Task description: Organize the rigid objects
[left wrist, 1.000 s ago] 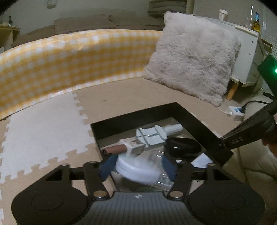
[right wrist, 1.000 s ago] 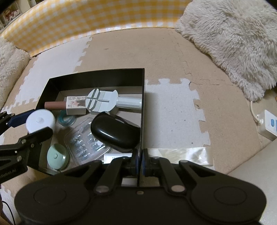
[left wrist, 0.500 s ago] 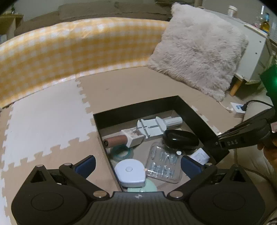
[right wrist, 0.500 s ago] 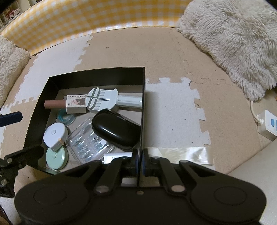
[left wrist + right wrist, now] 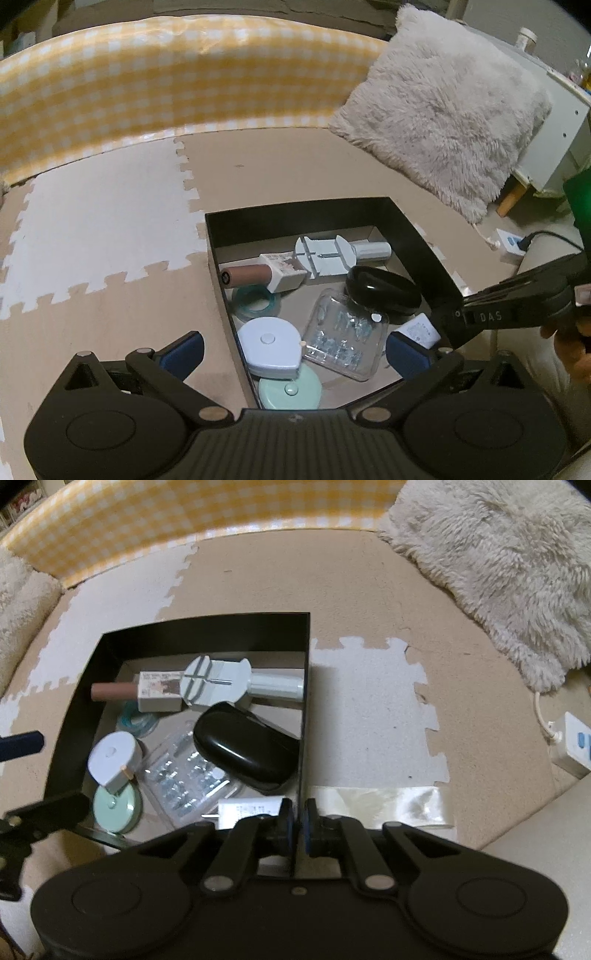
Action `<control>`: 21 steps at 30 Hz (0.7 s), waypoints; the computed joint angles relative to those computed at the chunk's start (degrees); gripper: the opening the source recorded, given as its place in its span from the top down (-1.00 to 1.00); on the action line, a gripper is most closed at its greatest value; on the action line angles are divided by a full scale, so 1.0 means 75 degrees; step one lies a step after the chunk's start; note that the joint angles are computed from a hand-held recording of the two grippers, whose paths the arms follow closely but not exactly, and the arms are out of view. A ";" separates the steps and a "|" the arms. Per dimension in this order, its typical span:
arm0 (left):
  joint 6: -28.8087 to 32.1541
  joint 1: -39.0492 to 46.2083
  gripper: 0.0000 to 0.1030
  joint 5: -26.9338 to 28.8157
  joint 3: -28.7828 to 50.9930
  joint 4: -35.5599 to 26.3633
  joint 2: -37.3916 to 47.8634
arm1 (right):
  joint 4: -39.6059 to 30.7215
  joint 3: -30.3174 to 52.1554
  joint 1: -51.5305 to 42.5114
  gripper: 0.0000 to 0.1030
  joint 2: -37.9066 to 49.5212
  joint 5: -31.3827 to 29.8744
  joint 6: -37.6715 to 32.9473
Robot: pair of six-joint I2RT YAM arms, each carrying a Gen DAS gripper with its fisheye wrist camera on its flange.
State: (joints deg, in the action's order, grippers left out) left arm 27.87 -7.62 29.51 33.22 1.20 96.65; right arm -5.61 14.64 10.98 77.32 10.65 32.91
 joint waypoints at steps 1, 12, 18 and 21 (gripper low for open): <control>-0.0042 0.0029 -1.00 0.0015 -0.0011 -0.0027 -0.0048 | -0.0060 -0.0001 0.0032 0.80 -0.0081 0.0055 0.0029; -0.0413 0.0485 -1.00 -0.0070 -0.0197 -0.0796 -0.1543 | -0.2361 0.0508 0.1376 0.07 -0.2179 0.1481 0.0849; -0.0346 0.0856 -1.00 -0.0188 -0.0200 -0.1808 -0.2934 | -0.4527 0.1217 0.2788 -0.04 -0.3564 0.2409 0.2207; -0.0212 0.1201 -1.00 -0.0015 -0.0209 -0.2368 -0.3648 | -0.5503 0.1600 0.3854 -0.10 -0.3911 0.2940 0.3116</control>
State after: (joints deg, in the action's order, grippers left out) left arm 26.28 1.38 29.39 31.66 -16.56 69.29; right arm -46.88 26.64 39.88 47.99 32.69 56.28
